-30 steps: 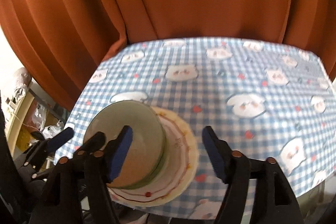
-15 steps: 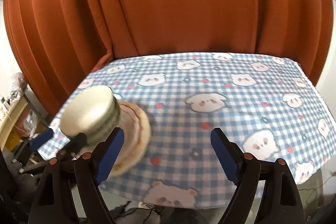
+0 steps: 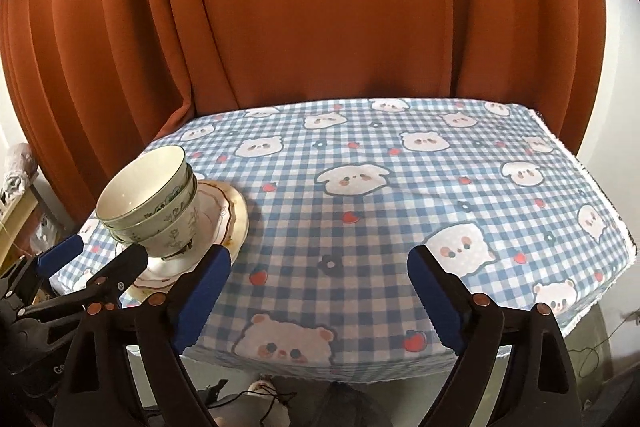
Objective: Organize plates and bowls
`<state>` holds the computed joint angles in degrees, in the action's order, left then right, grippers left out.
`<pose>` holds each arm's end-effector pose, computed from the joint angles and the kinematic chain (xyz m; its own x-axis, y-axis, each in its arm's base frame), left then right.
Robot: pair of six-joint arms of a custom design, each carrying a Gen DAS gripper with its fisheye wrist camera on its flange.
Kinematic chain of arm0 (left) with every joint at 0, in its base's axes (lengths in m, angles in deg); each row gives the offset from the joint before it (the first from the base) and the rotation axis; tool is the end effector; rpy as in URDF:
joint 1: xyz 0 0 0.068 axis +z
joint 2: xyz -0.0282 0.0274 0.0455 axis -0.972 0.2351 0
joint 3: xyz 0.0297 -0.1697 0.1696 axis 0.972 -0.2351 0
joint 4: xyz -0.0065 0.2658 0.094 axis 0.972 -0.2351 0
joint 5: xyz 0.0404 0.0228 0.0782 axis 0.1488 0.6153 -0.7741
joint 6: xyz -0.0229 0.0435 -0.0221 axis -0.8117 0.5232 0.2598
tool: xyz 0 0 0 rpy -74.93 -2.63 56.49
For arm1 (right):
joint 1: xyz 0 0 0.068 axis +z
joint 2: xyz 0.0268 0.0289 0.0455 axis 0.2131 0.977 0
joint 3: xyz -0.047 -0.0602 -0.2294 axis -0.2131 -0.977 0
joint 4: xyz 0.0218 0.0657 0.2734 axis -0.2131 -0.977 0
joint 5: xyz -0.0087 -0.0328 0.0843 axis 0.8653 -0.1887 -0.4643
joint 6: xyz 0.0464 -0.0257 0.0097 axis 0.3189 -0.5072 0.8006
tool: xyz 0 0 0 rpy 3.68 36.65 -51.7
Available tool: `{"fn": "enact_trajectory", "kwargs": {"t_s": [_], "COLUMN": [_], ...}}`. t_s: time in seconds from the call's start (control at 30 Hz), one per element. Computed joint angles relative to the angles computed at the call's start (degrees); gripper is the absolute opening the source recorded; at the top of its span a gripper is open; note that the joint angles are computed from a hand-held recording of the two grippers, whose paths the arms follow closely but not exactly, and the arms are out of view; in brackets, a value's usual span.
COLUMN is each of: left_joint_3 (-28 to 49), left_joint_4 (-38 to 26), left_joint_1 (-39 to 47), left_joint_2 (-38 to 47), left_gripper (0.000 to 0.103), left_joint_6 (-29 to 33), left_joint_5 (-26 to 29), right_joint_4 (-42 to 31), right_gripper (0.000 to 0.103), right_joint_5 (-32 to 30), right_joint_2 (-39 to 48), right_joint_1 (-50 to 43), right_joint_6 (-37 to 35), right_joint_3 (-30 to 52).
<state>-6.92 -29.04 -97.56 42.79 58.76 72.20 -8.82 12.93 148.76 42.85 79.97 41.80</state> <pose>0.3171 -0.1270 0.1406 -0.5711 0.2722 -0.7744 0.4672 0.8835 -0.0340 0.2260 0.1078 0.1582 -0.5416 0.3328 -0.7719 0.4381 0.8955 0.0788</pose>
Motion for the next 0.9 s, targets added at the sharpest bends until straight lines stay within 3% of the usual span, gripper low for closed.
{"fn": "enact_trajectory", "kwargs": {"t_s": [0.9], "left_joint_3": [-1.5], "left_joint_4": [0.1], "left_joint_1": [-2.4], "left_joint_2": [-2.8], "left_gripper": [0.101], "left_joint_6": [-0.8], "left_joint_5": [-1.7], "right_joint_4": [-3.7], "right_gripper": [0.103], "right_joint_5": [3.5], "right_joint_2": [-8.4], "right_joint_1": [0.6], "right_joint_6": [2.0], "right_joint_3": [-3.7]}}
